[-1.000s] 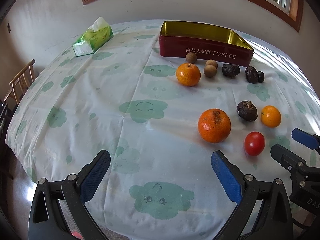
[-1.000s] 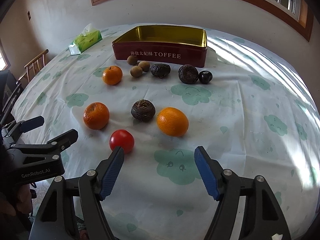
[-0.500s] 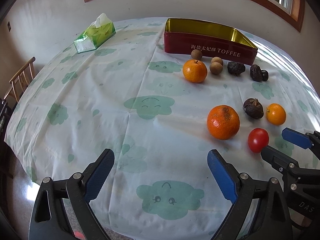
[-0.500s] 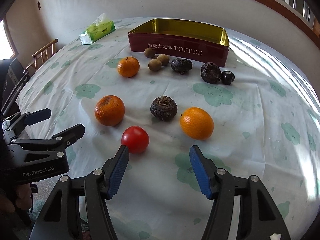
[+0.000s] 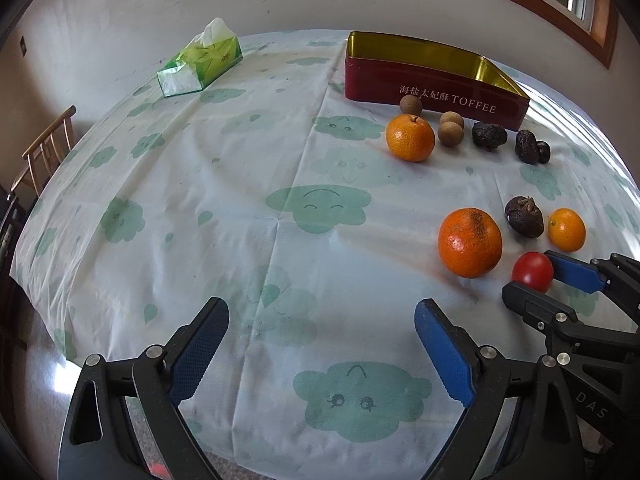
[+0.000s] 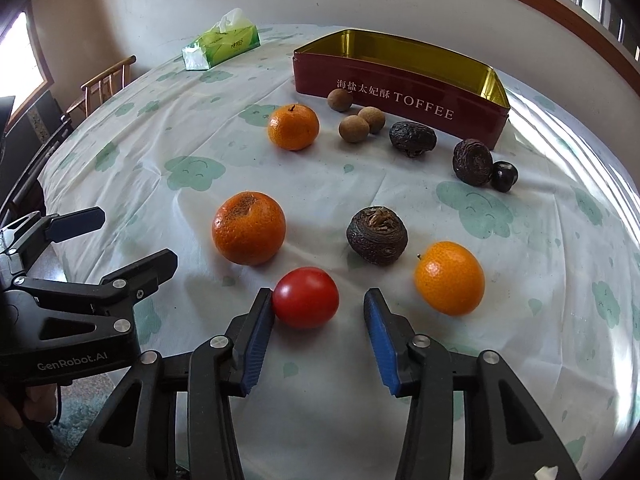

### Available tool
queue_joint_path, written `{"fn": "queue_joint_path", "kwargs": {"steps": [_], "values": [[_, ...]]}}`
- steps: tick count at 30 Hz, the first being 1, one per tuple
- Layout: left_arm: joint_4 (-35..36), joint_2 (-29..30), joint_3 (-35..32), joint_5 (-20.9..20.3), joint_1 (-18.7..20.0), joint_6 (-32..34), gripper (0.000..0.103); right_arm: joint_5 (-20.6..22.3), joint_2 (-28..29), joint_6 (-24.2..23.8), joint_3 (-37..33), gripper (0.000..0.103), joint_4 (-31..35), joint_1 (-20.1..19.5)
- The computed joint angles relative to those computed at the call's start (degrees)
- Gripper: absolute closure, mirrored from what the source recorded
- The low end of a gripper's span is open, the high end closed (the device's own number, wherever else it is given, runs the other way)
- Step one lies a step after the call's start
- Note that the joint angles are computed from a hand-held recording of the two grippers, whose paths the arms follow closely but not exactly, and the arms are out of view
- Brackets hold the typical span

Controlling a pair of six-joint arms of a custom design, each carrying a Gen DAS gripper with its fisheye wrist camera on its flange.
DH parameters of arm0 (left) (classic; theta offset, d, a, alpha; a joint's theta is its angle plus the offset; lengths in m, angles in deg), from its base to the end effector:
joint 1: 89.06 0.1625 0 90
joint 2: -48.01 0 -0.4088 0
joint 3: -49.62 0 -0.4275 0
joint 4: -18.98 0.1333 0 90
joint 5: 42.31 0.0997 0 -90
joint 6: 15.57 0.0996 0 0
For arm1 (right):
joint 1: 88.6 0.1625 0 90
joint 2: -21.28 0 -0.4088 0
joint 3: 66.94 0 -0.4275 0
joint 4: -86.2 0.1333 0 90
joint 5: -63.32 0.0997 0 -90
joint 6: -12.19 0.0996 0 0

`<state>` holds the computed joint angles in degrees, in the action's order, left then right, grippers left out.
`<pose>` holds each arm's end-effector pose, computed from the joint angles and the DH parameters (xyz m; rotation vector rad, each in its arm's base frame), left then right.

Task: Organize fruits
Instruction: 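Grasp the red tomato with the right tool while the left tool approaches the tangerine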

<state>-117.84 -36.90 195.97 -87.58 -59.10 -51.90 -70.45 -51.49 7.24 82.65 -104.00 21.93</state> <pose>-0.1750 -0.3357 0.1006 0.6140 2.3114 -0.5281 0.1791 -0.2945 0.1103 0.3305 -2.3547 0.6148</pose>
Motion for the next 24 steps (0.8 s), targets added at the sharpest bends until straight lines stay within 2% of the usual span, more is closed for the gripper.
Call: {"fn": "queue_joint_path", "kwargs": {"steps": [4,6,16,18,19,24], "values": [[-0.9,0.3,0.1,-0.1,0.0,0.8,0.009,-0.2,0.2,-0.3,0.1,0.063,-0.3,0.1],[-1.3,0.8,0.0,-0.4,-0.3,1.2,0.009,-0.7,0.1,-0.5,0.2,0.068,-0.4,0.2],[-2.2,2.2,-0.1,-1.1,-1.4,1.8,0.009,-0.7,-1.1,-2.0,2.8,0.068,-3.0,0.7],[-2.2,2.1,0.0,-1.2,-1.6,1.9,0.009,-0.6,-1.2,-1.8,2.9,0.069,-2.9,0.6],[-2.2,2.2,0.0,-1.2,-1.7,1.8,0.009,-0.6,-1.4,-1.5,3.0,0.074,-2.9,0.6],[-3.1,2.5,0.0,-1.8,-1.9,2.5,0.009,-0.7,-3.5,-0.1,4.2,0.075,-2.2,0.2]]}}
